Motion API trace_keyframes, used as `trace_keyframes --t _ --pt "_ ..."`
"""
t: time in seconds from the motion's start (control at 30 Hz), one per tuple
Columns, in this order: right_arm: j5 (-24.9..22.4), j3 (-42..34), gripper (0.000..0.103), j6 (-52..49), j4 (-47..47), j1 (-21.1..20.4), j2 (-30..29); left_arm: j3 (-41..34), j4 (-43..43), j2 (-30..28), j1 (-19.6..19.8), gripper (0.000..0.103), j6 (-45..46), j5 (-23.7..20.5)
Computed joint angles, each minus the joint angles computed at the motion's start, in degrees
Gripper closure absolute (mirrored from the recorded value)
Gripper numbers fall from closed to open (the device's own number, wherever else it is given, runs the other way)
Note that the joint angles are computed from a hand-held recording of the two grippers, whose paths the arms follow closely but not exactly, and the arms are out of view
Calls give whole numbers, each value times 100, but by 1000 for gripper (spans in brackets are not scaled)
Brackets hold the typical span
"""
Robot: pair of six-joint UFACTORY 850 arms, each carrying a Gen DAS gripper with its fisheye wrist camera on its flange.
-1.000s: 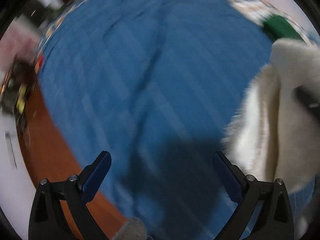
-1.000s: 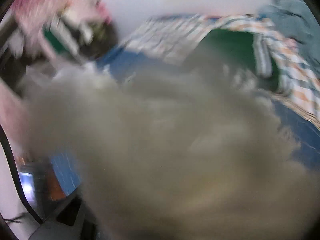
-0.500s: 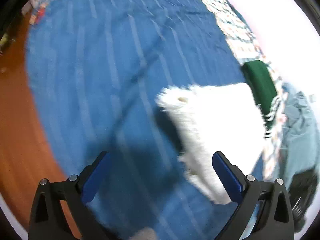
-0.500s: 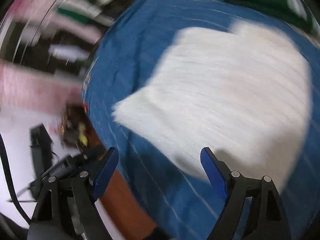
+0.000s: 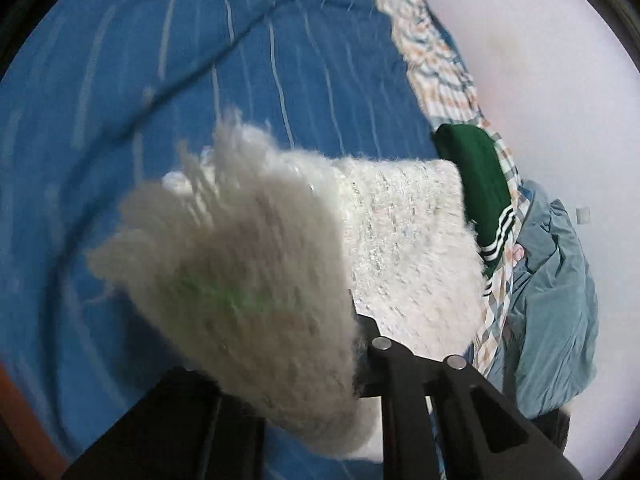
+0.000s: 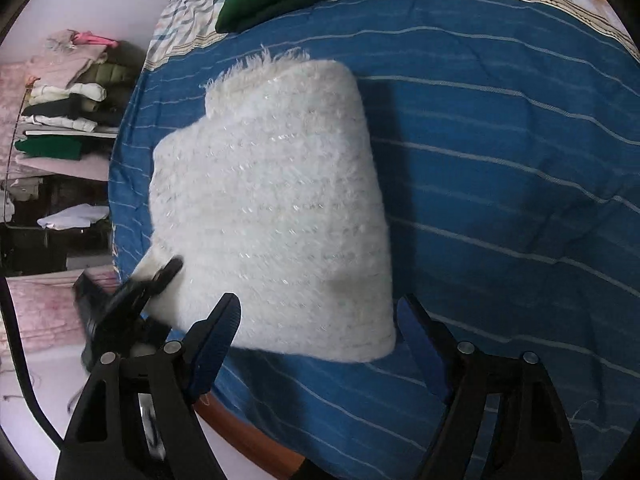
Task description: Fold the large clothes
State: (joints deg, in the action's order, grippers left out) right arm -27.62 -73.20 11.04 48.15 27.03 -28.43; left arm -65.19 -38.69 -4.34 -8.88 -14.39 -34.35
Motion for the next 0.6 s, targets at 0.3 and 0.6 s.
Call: trace_keyframes --t 0.3,0.6 --pt "-965 -1702 23 571 -1039 231 -1134 491 296 -218 211 85 -249 58" --pt "-2510 -3763 6 1353 -2164 234 -2809 581 -533 -316 413 54 674 32"
